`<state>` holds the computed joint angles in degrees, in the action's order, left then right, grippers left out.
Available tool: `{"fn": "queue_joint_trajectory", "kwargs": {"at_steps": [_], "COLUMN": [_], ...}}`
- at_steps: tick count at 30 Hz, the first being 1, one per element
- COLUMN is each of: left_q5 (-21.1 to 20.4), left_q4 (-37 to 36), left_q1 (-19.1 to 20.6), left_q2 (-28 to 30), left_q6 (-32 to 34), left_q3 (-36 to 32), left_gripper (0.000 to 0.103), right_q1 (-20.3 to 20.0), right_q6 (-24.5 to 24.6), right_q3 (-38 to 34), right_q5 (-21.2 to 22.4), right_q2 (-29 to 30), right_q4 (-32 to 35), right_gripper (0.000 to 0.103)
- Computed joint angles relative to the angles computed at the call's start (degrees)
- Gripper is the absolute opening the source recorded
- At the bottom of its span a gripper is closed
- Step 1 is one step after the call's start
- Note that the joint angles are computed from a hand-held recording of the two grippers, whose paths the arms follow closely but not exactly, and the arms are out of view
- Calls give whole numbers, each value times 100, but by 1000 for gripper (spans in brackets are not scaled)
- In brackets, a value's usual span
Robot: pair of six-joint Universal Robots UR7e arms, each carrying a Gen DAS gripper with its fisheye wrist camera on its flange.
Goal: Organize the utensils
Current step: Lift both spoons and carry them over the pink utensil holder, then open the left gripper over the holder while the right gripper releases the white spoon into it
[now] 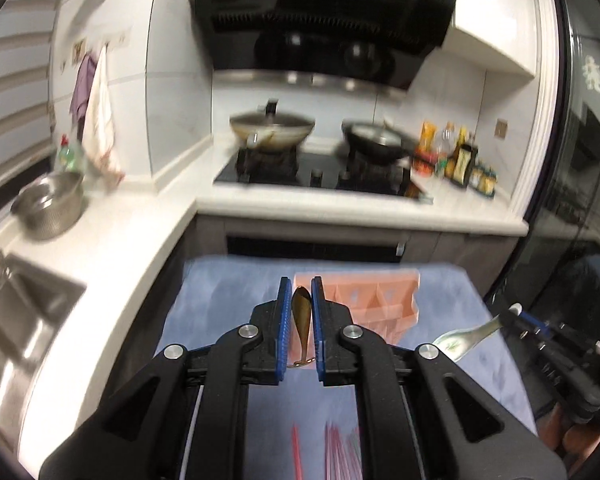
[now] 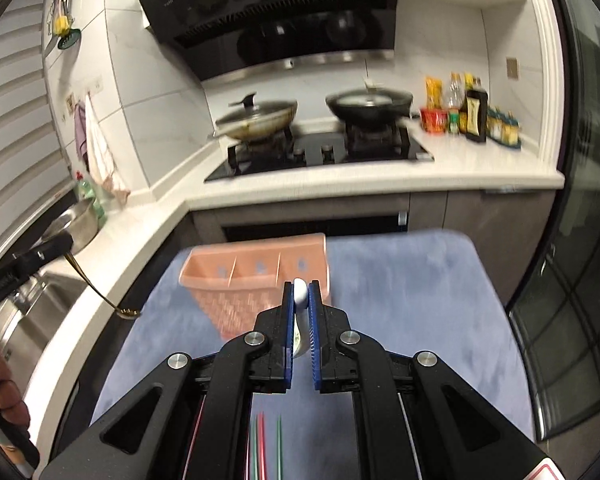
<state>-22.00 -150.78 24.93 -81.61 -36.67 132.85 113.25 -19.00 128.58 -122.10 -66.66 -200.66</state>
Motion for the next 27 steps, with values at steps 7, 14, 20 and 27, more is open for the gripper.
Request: {"fn": "queue_joint_trajectory", "kwargs": {"at_steps": [7, 14, 20, 27], "left_q5": [-459, -946, -1024, -1030], "left_q4": [-2734, -2625, -2391, -2184], "left_q1": [694, 1258, 1464, 1586], "left_q2": [1160, 1525, 1600, 1699], "left_q6": [2383, 2288, 2010, 1763], "left_q3": [-942, -1335, -1276, -1272], "left_gripper": [10, 10, 10, 10], "right_q1": [-231, -518, -713, -775], "right_q6": [-81, -69, 65, 22], "right_q3": [-1068, -1552, -1643, -1677], "right_q5": [81, 104, 252, 271], "right_q2": [546, 988, 1108, 1210], "right_q4": [549, 892, 1134, 1177], "right_gripper": [7, 7, 7, 7]}}
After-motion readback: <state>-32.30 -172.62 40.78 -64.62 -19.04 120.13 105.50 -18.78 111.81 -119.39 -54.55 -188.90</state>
